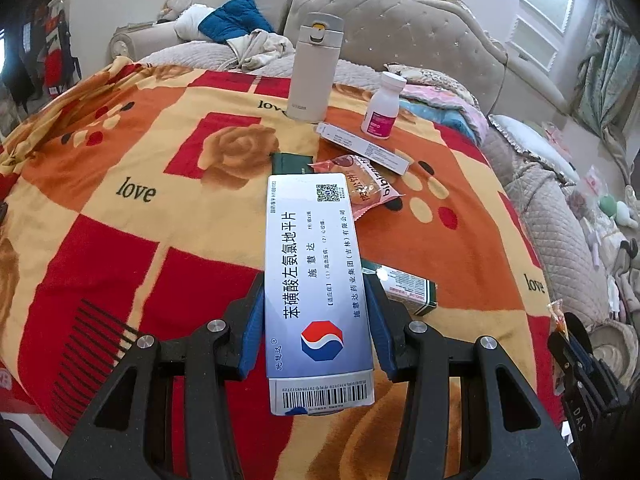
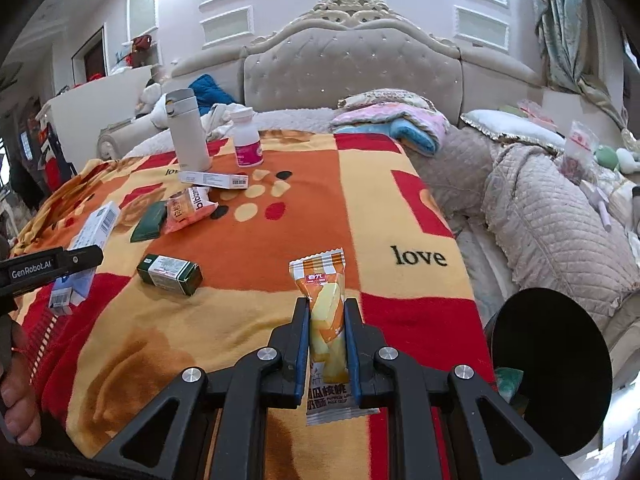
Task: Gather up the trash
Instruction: 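Carry the medicine box and snack wrapper in both tools to the black bin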
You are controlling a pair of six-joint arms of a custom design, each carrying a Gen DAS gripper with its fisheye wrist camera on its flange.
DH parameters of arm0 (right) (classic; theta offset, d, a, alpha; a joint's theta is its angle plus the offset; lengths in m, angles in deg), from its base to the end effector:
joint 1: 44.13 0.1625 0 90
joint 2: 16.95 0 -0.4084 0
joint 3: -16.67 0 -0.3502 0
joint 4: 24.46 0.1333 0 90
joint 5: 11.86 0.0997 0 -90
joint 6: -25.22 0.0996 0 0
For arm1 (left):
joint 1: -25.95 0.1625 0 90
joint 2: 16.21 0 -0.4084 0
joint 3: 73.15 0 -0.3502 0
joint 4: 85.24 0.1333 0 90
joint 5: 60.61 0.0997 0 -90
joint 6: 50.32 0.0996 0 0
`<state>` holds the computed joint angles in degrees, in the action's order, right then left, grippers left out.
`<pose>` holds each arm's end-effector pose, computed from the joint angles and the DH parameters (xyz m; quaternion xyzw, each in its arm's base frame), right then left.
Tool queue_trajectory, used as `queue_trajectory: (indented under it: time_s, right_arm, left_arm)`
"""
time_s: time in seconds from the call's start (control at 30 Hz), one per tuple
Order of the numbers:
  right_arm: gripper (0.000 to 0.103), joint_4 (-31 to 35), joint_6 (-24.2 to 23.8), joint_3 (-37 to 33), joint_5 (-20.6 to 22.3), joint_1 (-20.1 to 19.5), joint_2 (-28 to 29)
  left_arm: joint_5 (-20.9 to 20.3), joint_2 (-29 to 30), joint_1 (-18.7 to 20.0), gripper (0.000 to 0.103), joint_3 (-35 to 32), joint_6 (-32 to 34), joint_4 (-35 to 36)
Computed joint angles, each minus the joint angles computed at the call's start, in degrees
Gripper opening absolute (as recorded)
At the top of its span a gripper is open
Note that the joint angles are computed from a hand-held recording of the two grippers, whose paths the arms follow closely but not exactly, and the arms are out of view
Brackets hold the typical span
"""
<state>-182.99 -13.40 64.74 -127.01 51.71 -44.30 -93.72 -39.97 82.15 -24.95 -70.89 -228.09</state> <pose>0.1743 -0.8105 0.2395 0.2559 -0.8593 0.3233 0.3026 -0.2684 -0.7905 0.1817 -0.0179 0.8602 -0.4029 0.3122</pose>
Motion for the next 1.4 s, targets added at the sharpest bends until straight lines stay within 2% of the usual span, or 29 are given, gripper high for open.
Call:
queue_trajectory:
  time_s: [1.4]
  right_arm:
    - [0.015, -1.8, -1.0, 0.0, -1.1, 0.1, -0.1]
  left_arm:
    - [-0.3, 0.6, -0.1, 0.045, -0.8, 1.4, -0.1]
